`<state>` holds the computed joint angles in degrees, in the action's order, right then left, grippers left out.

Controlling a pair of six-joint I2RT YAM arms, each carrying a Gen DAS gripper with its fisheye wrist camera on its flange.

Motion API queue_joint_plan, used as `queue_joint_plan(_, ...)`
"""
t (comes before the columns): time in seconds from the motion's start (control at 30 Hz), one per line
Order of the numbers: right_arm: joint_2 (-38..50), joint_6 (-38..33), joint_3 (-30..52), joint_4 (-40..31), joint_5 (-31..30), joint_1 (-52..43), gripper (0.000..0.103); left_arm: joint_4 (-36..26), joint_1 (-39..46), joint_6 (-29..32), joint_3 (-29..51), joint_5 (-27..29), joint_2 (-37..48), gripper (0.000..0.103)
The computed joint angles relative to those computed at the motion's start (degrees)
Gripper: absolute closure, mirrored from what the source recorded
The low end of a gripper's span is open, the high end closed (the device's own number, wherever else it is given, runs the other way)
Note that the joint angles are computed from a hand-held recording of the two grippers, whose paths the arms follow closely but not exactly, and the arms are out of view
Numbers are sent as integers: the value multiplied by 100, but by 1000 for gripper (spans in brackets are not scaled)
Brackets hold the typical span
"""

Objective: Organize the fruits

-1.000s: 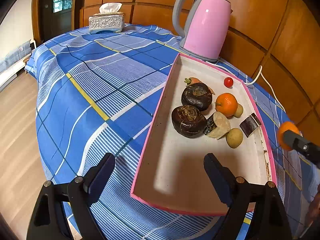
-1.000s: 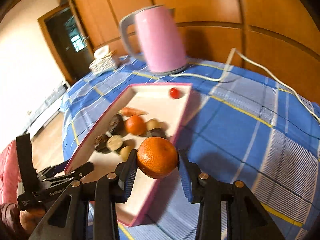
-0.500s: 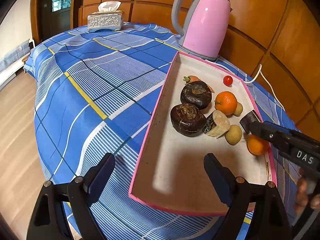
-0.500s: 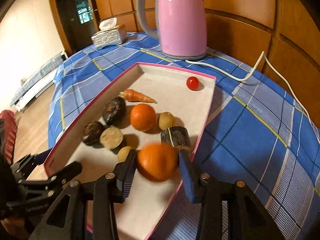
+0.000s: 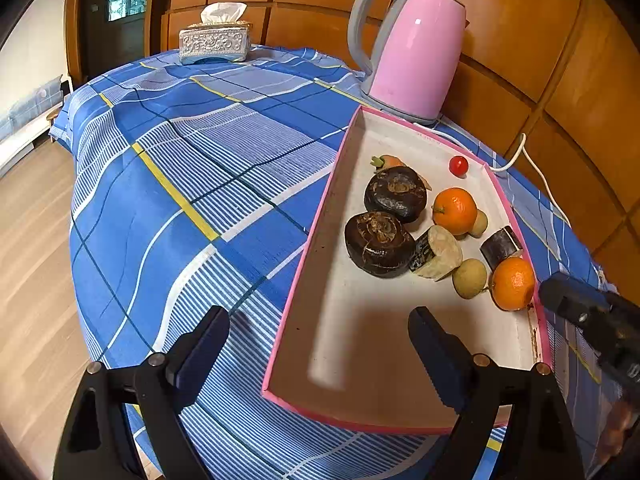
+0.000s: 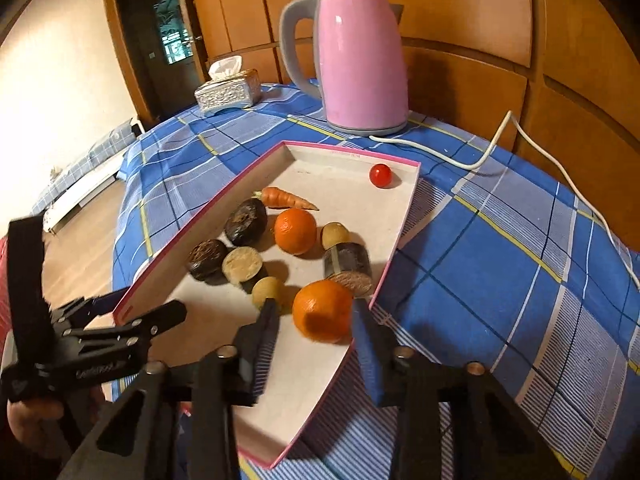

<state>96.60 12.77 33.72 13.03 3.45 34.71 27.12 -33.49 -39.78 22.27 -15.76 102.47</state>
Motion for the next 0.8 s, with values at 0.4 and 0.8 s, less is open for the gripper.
queue_joint_plan(0.4, 616, -211, 525, -54, 572, 344, 78, -128, -108, 14, -30, -171, -243, 7)
queue_joint_plan(0.8, 40, 467, -127, 367, 764, 497, 66, -254, -358, 1, -196, -527, -644, 7)
